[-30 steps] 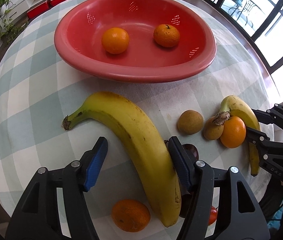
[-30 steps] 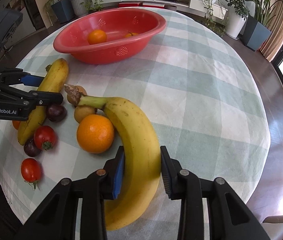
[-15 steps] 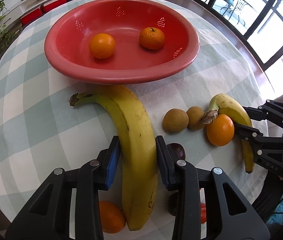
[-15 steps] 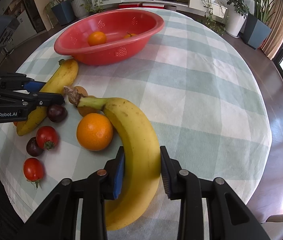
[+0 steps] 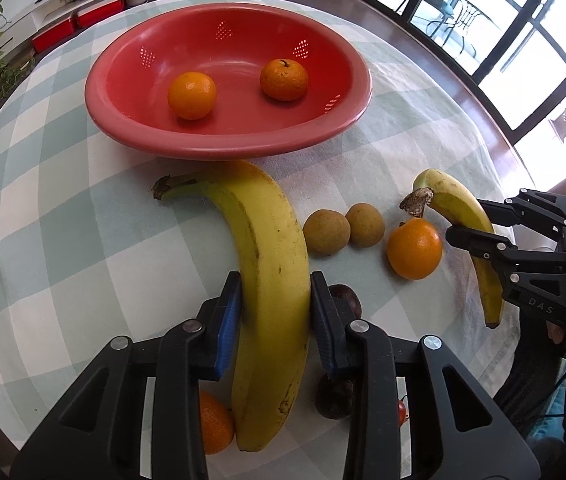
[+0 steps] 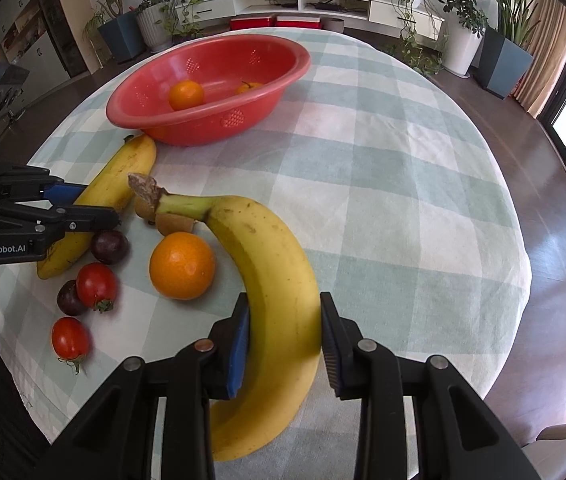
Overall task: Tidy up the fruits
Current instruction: 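Grasp the long banana with the right tool while the left tool grasps the other banana, then lift both bananas and lower them into the red bowl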
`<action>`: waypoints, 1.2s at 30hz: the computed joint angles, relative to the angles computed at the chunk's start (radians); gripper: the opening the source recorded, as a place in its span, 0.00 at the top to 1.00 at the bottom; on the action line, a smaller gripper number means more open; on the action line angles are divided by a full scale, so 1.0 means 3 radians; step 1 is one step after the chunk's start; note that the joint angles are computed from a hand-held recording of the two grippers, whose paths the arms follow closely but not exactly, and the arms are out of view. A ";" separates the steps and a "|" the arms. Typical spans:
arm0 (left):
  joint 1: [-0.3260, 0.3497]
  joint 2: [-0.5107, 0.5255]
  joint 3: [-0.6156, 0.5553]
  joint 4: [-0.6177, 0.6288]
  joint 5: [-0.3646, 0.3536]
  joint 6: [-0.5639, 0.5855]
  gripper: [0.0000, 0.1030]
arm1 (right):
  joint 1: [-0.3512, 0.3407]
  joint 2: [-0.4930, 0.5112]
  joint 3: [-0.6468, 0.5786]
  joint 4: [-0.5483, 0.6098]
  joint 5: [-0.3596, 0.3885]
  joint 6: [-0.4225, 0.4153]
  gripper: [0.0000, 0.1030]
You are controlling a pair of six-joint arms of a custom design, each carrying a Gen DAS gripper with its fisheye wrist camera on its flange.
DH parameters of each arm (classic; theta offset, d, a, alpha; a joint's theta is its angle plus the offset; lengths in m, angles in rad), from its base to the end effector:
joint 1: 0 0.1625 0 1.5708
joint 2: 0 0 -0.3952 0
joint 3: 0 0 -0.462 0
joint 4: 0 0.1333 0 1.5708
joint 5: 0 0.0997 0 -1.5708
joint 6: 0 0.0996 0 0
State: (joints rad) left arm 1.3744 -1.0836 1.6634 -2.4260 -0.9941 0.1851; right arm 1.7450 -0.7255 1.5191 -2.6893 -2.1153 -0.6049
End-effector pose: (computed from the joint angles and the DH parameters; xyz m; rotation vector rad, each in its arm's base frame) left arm 0.0493 -0.7135 0.2054 0.3798 2.5187 -0.3569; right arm 0.2090 -0.7160 0.0465 0.8546 -2.3868 0.2544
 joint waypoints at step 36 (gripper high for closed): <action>-0.0174 -0.0775 0.0468 -0.0655 -0.0370 0.0088 0.70 | 0.0114 -0.0158 -0.0063 -0.0059 0.0345 -0.0007 0.66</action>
State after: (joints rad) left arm 1.3223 -1.3161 1.8039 -2.6226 -1.1051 0.2115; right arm 1.7793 -0.7728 1.5001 -2.7071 -2.0117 -0.6070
